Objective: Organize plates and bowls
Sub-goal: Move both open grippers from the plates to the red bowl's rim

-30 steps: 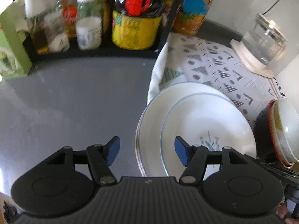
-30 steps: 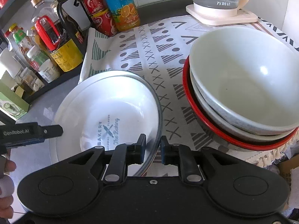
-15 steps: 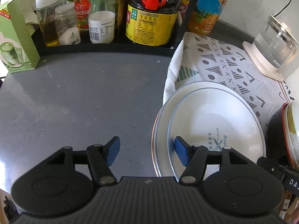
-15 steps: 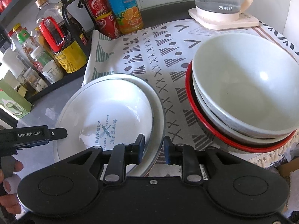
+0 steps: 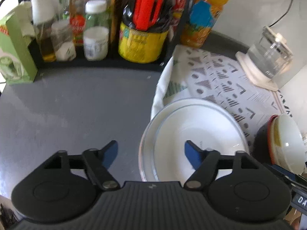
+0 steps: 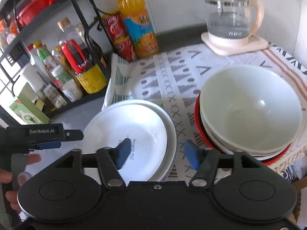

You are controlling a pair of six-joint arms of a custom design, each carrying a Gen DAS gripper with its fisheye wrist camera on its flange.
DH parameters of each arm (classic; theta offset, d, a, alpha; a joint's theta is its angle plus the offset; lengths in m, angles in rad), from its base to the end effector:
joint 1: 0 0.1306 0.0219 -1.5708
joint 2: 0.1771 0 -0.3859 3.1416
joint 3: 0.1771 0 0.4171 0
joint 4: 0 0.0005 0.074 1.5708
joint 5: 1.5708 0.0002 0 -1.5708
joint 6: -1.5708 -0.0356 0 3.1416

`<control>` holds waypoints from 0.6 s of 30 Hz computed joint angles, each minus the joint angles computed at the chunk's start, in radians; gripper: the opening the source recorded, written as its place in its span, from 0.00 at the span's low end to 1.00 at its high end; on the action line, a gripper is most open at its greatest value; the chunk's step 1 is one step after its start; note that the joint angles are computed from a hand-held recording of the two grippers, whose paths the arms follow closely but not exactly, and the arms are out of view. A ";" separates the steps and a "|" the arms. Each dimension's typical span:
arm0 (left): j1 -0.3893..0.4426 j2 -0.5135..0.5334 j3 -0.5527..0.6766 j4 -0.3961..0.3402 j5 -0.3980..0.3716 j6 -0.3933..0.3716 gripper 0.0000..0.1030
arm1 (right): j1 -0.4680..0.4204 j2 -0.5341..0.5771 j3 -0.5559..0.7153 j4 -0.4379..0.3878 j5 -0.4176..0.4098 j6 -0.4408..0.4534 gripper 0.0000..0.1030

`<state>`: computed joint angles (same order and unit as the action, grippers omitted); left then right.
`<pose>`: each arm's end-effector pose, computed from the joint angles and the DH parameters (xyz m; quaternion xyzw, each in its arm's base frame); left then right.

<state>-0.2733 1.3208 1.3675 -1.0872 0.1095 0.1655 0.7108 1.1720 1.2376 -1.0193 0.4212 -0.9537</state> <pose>0.4471 -0.1299 0.4405 0.0662 0.9614 -0.1085 0.2439 0.3241 0.2592 0.4474 0.1759 0.9172 0.0855 0.3472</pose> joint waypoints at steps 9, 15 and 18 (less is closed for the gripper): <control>-0.044 -0.011 0.022 0.042 0.020 -0.035 1.00 | 0.025 -0.076 -0.035 -0.045 0.091 -0.116 1.00; -0.080 -0.002 0.040 0.056 0.058 -0.036 1.00 | 0.041 -0.136 -0.069 -0.095 0.150 -0.199 1.00; -0.103 0.005 0.049 0.065 0.059 -0.045 1.00 | 0.040 -0.159 -0.082 -0.135 0.189 -0.241 1.00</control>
<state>-0.3764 1.3259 1.4164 -1.0222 0.1690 0.1209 0.7506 1.0129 1.1553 -1.1544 0.6099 -1.1946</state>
